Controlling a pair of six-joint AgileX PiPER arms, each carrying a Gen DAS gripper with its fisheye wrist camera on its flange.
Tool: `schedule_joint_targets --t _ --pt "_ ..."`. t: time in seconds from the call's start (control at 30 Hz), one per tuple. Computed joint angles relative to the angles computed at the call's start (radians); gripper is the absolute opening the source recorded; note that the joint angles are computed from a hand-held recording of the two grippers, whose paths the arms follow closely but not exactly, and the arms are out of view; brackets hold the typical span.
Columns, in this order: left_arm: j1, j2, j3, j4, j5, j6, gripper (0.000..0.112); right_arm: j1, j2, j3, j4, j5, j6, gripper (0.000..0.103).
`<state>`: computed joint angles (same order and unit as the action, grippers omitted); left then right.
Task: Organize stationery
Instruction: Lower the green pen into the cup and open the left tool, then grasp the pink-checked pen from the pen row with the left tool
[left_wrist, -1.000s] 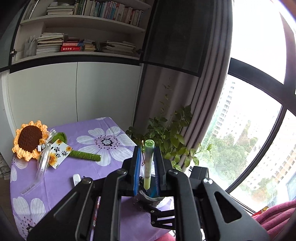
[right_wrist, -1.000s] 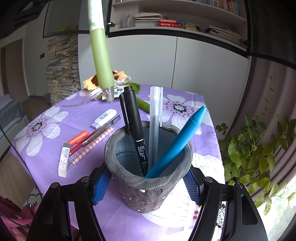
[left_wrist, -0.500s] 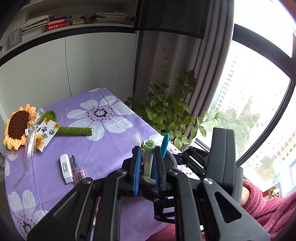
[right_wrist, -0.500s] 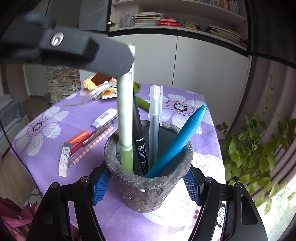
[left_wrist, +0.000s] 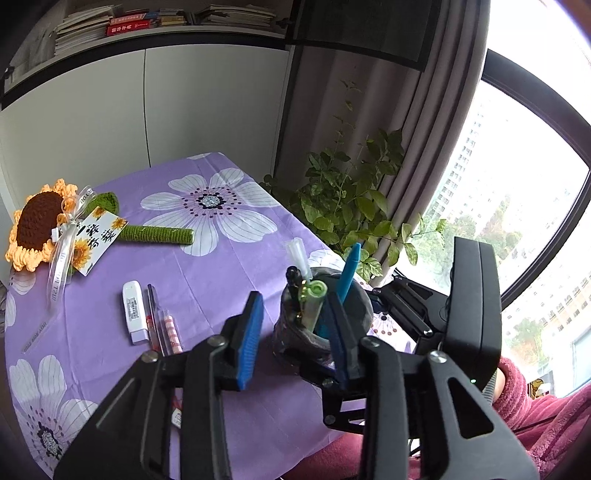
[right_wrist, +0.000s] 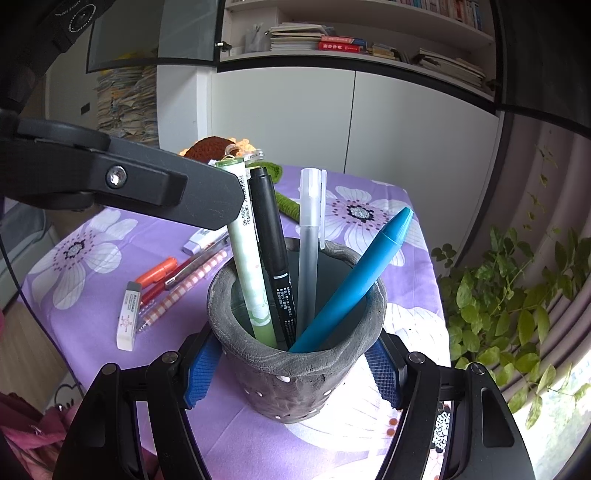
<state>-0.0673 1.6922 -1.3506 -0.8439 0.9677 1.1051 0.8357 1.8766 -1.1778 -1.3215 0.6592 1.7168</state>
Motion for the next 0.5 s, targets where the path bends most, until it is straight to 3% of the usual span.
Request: schedule_joint_targets --t 0.07,0.17,0.27,0.37,0.5 --pt "0.02 -0.005 0.001 -0.024 0.006 0.009 0.052 -0.002 -0.003 0.006 -0.002 -0.004 0.003 0.072" --pt "0.044 -0.023 0.008 -0.054 -0.01 0.025 0.052 -0.002 -0.004 0.006 -0.001 -0.003 0.001 0.072" --pt "0.055 -0.026 0.017 -0.05 -0.079 0.012 0.052 -0.001 -0.003 0.007 -0.003 -0.001 0.006 0.072" --pt "0.041 0.006 0.017 0.036 -0.187 -0.077 0.052 0.0 -0.003 0.006 -0.001 0.001 0.004 0.072" --pt "0.005 0.076 0.015 0.164 -0.241 -0.177 0.05 0.001 -0.003 0.006 -0.002 0.0 0.005 0.072"
